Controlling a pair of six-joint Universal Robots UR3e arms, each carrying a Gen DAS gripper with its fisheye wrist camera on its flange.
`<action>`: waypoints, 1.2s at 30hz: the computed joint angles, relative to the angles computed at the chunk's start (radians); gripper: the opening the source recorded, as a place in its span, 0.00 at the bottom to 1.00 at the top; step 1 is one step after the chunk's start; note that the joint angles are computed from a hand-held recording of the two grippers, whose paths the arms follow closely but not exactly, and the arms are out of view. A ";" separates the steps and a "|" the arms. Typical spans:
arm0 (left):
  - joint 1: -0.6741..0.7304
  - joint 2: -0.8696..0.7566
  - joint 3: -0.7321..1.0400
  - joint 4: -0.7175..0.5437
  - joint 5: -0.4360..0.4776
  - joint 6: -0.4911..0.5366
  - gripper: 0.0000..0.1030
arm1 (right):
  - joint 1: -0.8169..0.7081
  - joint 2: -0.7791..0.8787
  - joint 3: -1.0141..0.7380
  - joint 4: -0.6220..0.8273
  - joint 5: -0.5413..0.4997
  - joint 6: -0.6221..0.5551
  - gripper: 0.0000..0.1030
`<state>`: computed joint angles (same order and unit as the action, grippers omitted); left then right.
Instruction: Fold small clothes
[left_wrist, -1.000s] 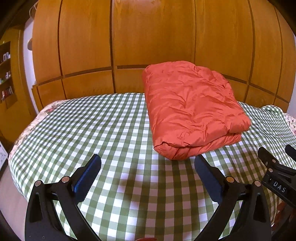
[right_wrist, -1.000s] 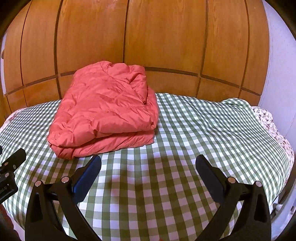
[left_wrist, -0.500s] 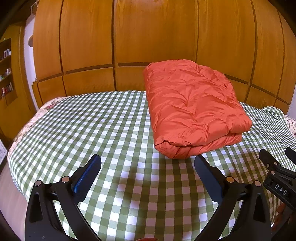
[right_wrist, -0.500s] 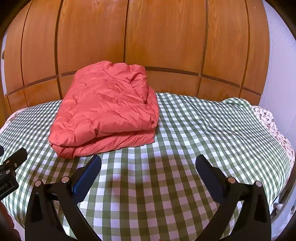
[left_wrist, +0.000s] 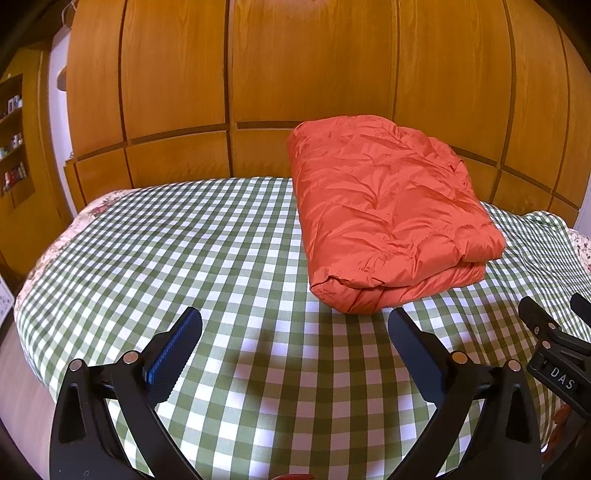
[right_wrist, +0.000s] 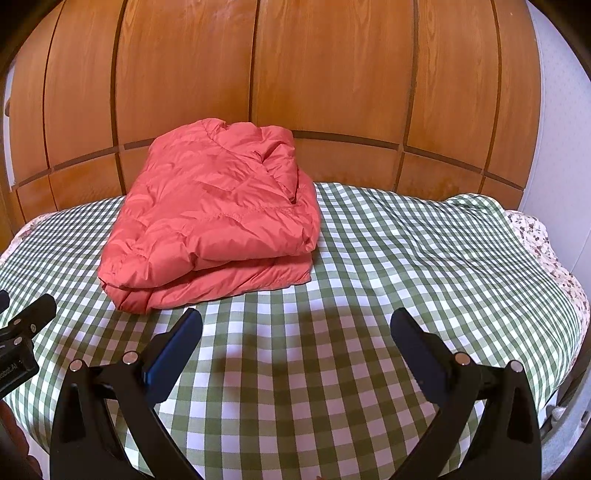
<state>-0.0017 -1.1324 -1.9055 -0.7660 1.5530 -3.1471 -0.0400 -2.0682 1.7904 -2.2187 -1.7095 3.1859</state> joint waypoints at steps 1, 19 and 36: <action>-0.001 0.000 0.000 0.000 0.001 -0.001 0.97 | 0.001 0.000 0.000 0.000 -0.001 0.001 0.98; -0.004 -0.002 -0.003 -0.004 0.001 -0.001 0.97 | -0.003 0.000 0.013 -0.005 0.010 -0.002 0.98; 0.036 0.015 0.003 -0.055 -0.061 0.003 0.97 | -0.016 -0.006 0.018 0.000 0.030 -0.012 0.98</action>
